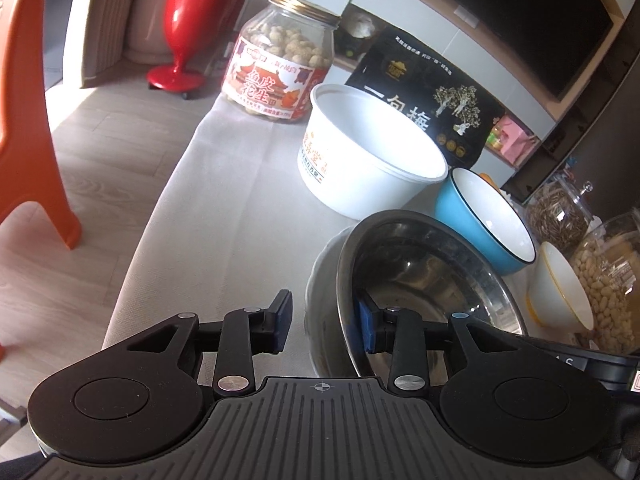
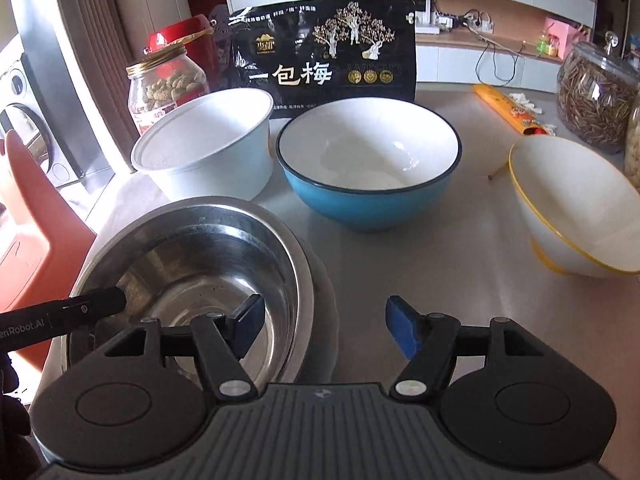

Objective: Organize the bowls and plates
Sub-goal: 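Carry the steel bowl onto the floral plate and open the left gripper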

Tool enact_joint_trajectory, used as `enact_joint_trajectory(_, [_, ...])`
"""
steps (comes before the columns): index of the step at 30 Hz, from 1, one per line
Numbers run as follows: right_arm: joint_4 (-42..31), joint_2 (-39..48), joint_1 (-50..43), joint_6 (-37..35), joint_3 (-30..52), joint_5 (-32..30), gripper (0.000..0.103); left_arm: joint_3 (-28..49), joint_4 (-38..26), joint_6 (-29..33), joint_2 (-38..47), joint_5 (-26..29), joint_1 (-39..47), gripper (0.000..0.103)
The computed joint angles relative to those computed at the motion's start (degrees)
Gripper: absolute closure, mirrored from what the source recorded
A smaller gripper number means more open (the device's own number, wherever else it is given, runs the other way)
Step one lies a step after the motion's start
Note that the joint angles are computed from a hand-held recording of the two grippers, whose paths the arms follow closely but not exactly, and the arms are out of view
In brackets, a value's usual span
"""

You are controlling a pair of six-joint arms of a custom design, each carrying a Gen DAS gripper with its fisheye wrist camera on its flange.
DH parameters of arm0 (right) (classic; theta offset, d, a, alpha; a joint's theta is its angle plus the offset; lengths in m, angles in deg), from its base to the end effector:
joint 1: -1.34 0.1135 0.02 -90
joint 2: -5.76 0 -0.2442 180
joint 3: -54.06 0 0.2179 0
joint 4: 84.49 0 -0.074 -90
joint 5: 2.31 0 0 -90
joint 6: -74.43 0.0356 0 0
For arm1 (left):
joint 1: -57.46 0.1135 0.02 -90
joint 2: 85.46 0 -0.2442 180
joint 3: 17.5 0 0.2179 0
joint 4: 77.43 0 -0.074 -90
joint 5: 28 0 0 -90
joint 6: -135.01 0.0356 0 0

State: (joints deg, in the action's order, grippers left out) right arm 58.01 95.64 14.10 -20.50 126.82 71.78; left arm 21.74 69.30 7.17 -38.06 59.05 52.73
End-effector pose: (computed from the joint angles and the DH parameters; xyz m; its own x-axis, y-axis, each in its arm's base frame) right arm 0.2811 0.0737 0.2053 -0.7607 -0.2570 -0.5961 -0.4342 0.8841 0.1729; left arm 0.1522 -0.0108 0.1898 -0.5477 -0.5694 -0.6130 -0.3699 0.8220 -0.4331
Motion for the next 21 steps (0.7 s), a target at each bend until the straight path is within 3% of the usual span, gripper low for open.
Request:
enact_joint_trajectory(3, [-4.1,2.7,0.2,0.4,2.2,-3.4,0.055,-1.3,1.6,0.0,-0.9,3.5,1.9,0.072])
enact_joint_trajectory(7, [-3.4,1.1,2.6,1.5,0.9,-0.2,0.055,-0.4,-0.4,-0.5,-1.8,0.6,0.6,0.075])
enact_joint_trajectory(11, [-5.0,1.0,3.8,1.6,1.6,-2.4,0.055,1.2,-3.9,-1.2,-2.1,-5.7,-0.5,0.075])
enact_joint_trajectory(16, [-2.7,0.8,6.5,1.0,0.8,-1.0,0.052,1.3,-4.7,-1.0,-2.9,-6.2,0.7,0.075])
enact_joint_trajectory(19, [-1.3,0.2,5.3,0.1,-0.1,-2.4,0.052,2.3,-6.1,-2.0,-4.2,-11.8,-2.9,0.073])
enact_joint_trajectory(21, [0.1,-2.2,3.8,-0.6,-1.5,-2.8,0.052,4.1,-7.8,-4.0,-6.1,-19.9,-8.8,0.074])
